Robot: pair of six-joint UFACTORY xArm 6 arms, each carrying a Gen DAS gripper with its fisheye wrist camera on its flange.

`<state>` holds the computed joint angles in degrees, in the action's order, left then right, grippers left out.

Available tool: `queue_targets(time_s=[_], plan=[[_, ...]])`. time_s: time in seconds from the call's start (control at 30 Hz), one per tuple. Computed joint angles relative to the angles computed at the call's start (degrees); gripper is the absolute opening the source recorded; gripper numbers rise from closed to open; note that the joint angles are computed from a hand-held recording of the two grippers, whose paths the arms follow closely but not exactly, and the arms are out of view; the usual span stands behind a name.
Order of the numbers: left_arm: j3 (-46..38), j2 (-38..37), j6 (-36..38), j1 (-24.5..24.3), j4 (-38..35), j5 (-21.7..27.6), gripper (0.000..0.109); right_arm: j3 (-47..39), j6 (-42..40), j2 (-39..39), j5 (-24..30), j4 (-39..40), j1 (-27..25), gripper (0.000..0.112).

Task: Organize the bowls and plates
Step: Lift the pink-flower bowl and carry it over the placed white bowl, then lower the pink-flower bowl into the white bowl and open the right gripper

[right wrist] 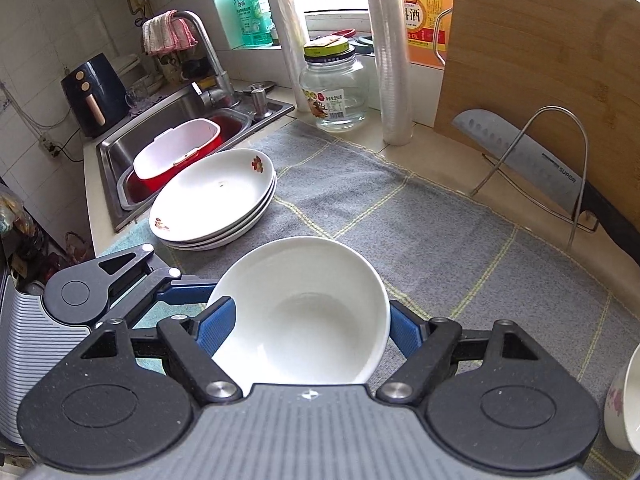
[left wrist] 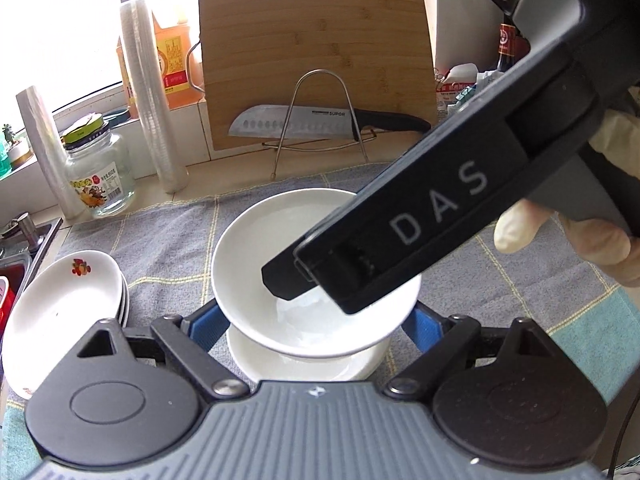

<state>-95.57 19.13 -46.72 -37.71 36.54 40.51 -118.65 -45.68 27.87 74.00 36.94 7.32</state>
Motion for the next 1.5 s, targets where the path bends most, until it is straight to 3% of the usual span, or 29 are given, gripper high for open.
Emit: queue_targets(time_s=[1.5], plan=[[2.34,0.37,2.51,1.68,-4.70,-2.89,0.097,2.41,3.90,1.04,-1.71,-2.77,1.59,0.086]])
